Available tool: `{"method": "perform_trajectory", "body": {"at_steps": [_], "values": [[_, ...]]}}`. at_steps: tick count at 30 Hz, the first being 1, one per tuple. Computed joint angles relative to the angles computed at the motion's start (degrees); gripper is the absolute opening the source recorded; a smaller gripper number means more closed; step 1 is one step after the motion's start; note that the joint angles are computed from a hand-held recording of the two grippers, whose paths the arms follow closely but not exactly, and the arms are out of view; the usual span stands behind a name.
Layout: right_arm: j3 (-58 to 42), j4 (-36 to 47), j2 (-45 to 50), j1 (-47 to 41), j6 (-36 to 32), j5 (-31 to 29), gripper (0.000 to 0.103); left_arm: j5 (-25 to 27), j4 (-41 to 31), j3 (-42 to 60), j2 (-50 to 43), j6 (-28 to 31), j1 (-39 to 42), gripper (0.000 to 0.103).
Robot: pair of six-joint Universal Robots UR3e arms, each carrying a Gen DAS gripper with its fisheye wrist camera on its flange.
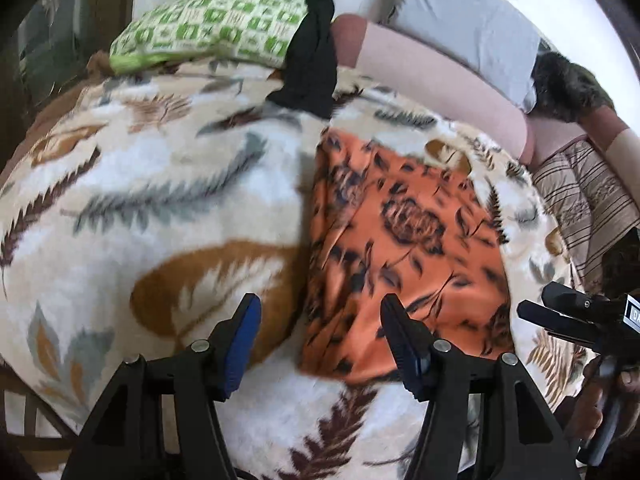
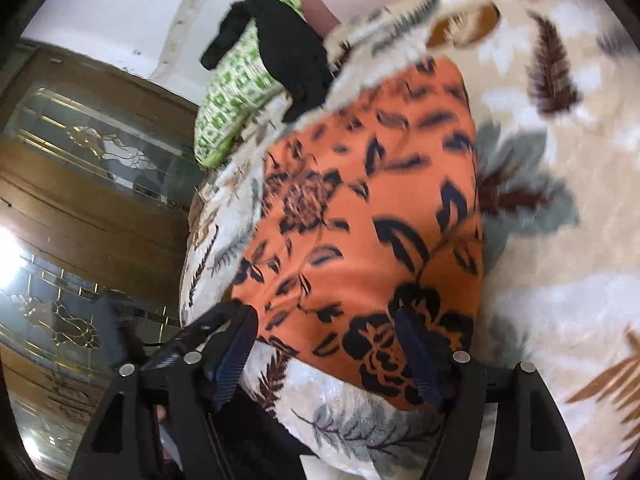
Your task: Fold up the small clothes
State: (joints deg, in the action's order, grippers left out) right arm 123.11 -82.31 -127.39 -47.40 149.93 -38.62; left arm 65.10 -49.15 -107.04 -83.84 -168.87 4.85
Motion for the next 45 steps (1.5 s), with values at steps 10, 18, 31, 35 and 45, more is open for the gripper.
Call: {"method": "perform_trajectory", "body": {"at_steps": [10,18,31,35,45], "values": [[-0.11,-7.91,7.39,3.33,2.99,1.3,0.075,11.0,-0.29,11.24,-10.28,-3.84,-6.59,0.067],[-4.03,-30.23,29.04,8.49,18.3,0.53,0.075,20.36,-3.08,25.79,-26.13,-6.5,-14.43,0.072],[-13.2,-43.36,38.52,12.74,25.77,-2.49,0.076,21.25,-1.28,24.54,-25.48,-6.57,-14.66,0.075],[-5.71,-36.91,25.67,8.1,20.82,-3.22,0.077,21.04,-1.29,23.47,-24.43,-7.08,-14.74,0.075],[4.35,0.55,-0.11,-11.88,-2.05,-3.32,0.077,16.33,0.89,17.12,-17.42,-5.82,-12.12,0.075]]}}
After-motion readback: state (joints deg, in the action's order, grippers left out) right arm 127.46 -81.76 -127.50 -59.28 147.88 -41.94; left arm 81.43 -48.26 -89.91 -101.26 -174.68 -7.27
